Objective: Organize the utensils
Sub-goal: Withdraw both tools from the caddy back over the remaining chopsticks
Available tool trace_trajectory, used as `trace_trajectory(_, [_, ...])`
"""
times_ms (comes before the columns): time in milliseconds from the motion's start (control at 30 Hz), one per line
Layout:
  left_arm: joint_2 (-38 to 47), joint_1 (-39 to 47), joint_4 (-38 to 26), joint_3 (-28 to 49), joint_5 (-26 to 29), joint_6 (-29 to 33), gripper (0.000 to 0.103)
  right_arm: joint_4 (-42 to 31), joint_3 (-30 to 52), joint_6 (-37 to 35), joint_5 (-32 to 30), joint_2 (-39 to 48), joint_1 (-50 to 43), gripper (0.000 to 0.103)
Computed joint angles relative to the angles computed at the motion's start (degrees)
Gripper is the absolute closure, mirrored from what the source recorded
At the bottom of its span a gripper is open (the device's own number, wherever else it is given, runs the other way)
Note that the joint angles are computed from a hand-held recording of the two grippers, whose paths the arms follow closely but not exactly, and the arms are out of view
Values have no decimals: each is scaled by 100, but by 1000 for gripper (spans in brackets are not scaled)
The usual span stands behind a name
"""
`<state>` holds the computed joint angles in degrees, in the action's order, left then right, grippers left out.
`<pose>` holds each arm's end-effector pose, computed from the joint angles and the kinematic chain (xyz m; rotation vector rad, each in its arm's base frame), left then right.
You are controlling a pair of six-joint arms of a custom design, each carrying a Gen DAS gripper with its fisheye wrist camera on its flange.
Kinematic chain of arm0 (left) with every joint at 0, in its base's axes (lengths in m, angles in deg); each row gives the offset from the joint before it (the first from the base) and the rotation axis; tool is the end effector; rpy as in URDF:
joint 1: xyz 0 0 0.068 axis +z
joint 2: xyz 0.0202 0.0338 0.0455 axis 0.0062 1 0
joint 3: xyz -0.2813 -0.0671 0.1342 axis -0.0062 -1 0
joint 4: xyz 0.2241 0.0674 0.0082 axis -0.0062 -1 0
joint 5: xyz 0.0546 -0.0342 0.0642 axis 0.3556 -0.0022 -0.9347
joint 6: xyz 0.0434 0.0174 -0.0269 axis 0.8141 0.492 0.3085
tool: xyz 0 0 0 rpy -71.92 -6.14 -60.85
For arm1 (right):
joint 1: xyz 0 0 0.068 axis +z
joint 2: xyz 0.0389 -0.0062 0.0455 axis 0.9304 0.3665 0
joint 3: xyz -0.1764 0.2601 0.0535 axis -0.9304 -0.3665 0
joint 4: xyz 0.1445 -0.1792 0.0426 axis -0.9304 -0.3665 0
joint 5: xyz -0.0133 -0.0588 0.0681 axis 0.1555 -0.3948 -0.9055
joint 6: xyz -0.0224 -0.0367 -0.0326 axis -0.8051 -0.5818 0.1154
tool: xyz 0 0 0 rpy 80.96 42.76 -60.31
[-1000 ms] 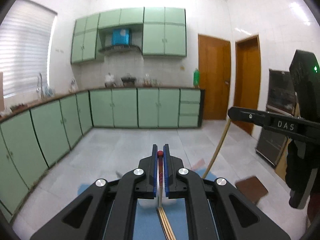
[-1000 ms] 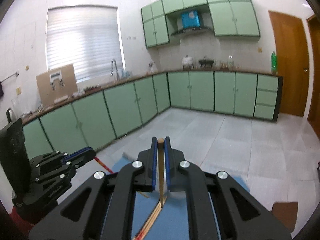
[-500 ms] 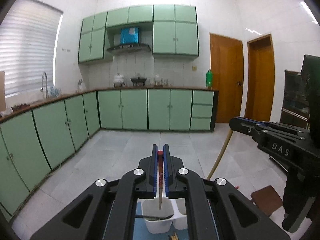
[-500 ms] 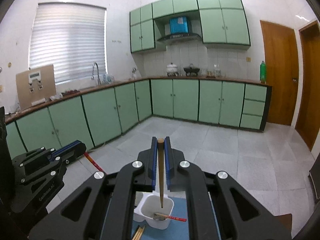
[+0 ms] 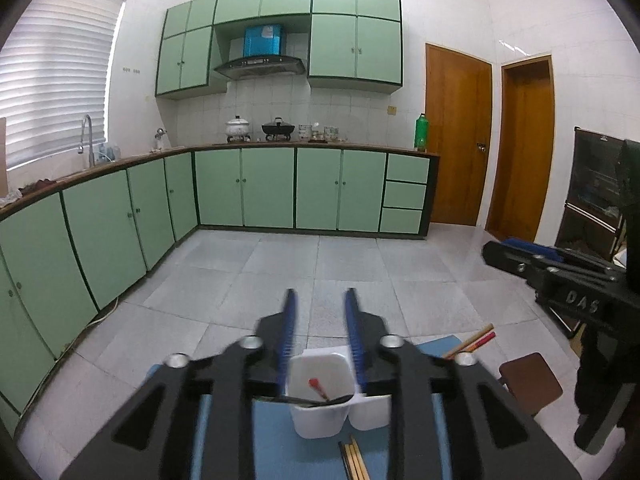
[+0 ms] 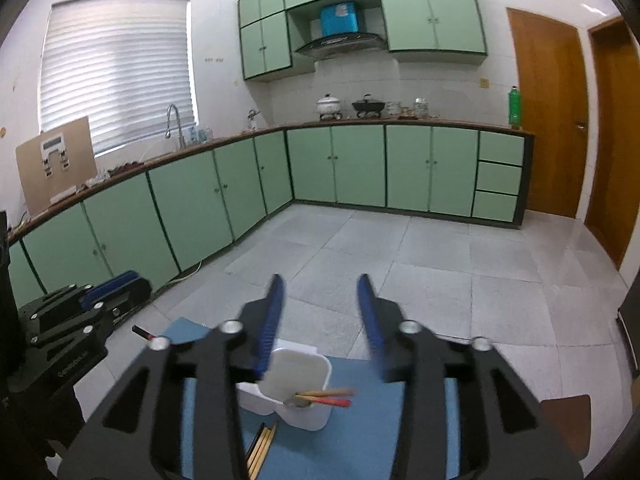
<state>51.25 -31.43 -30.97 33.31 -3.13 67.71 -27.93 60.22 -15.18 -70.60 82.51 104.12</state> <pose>0.2277 -0.1183 0.3065 -0.1097 1.9740 0.0299 0.2873 0.2030 0.3341 -0.4553 1.9811 0.4143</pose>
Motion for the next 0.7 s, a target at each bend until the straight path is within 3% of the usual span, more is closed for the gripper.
trace_trajectory(67, [-186,-151,-132,-68,-131,-74,58,77,-250,55,-19,-265,-37,48])
trace_trajectory(200, [-644,-747,-506,-302,-698,-412,48,238,-1022,119,107,-993,23,35])
trace_trajectory(267, [-795,-1270,-841,-410,-1257,-761,34,336,-1480,125,245,-1379,152,28])
trace_trajectory(367, [-915,-1899,-1297,-566,-1768,-1311,29,478,-2080,85,564,-1828,442,19])
trace_trajectory(467, [-902,-2612,-2015,-722,-2240,-2321,26,634,-2777,208,985,-2245,876,13])
trace_trajectory(567, [-651,-3381,-2948,-892,-2576,-3843,23,717,-3365,521,1328,-2469,1312,9])
trace_trajectory(667, [-227,-4028,-3720,-1050,-2651,-5306,22,774,-3835,931,1659,-2524,1800,8])
trace_trajectory(700, [-152,-4124,-3790,-1130,-2596,-5543,22,818,-4024,1099,1817,-2484,2002,8])
